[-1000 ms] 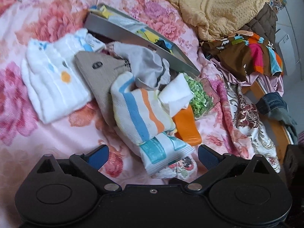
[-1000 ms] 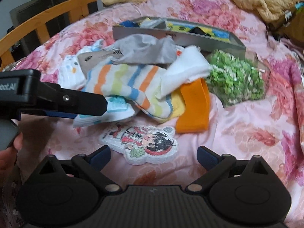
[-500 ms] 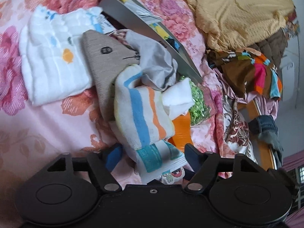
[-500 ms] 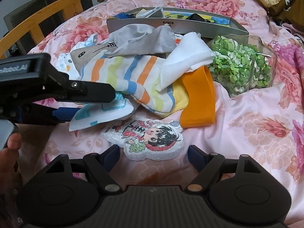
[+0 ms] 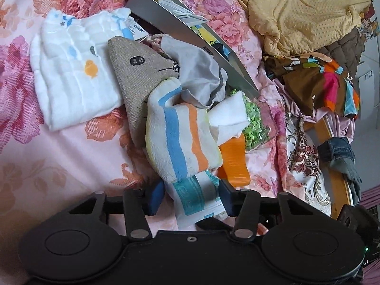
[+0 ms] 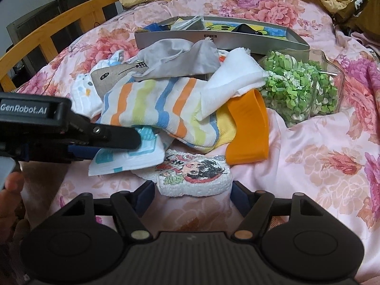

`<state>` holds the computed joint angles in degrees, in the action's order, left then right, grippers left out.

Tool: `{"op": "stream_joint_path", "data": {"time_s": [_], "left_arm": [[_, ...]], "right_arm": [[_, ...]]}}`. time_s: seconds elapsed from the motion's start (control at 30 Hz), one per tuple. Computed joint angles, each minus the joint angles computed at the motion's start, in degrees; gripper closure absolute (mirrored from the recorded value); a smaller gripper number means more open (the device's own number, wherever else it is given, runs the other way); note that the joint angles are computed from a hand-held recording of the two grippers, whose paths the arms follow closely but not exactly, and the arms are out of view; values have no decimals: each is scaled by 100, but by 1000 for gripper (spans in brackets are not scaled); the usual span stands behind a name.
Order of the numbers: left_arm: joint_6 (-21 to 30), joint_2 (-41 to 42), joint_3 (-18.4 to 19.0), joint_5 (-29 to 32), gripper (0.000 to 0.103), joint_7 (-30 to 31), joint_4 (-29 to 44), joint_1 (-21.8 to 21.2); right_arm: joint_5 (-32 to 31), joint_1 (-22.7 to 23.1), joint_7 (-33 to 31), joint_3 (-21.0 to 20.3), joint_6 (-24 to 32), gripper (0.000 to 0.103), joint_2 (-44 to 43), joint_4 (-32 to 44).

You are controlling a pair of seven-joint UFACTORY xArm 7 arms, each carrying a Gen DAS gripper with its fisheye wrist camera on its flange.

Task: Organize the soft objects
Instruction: 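Grasp the white-and-blue packet with the left gripper while the right gripper approaches the white foam patch, then close the right gripper on the white foam patch while the left gripper lifts the packet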

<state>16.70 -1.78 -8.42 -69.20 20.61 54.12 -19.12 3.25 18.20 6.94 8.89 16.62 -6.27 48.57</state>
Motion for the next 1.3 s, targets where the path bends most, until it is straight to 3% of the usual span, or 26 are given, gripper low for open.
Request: {"op": "stream_joint_path", "data": {"time_s": [0.1, 0.27, 0.47, 0.53, 0.63, 0.73, 0.87, 0.97, 1.07, 1.13, 1.3], "left_arm": [[131, -133, 44, 149, 53, -128, -120, 30], [329, -378, 149, 504, 56, -400, -333, 56], [630, -653, 303, 1089, 57, -607, -590, 63], [584, -686, 315, 1242, 57, -626, -646, 45], [416, -705, 282, 1492, 58, -687, -695, -15], [255, -747, 251, 1737, 64, -760, -743, -110], [189, -797, 271, 1907, 68, -894, -790, -230], [94, -838, 257, 2058, 68, -1050, -858, -303], [-9, -868, 242, 2236, 69, -1282, -906, -356], [-34, -907, 218, 2432, 69, -1519, -926, -374], [-20, -1124, 218, 2834, 69, -1936, -1046, -446]], "right_arm": [[51, 10, -26, -15, -90, 39, -31, -44], [441, 88, -260, -105, -124, 36, -64, -63], [2414, 406, -1418, -479, -178, 35, -54, -13], [2862, 402, -1665, -493, -185, 36, 51, 82], [4087, 418, -2379, -527, -116, 41, 223, 284], [5044, 253, -2803, -467, 150, 45, 344, 447], [5863, -36, -2950, -418, 598, 44, 351, 499], [6037, -171, -2816, -368, 642, 44, 408, 527], [5708, -268, -2425, -306, 590, 60, 478, 533], [6004, -301, -2547, -301, 549, 69, 451, 482], [6144, -292, -2745, -255, 452, 74, 355, 399]]}}
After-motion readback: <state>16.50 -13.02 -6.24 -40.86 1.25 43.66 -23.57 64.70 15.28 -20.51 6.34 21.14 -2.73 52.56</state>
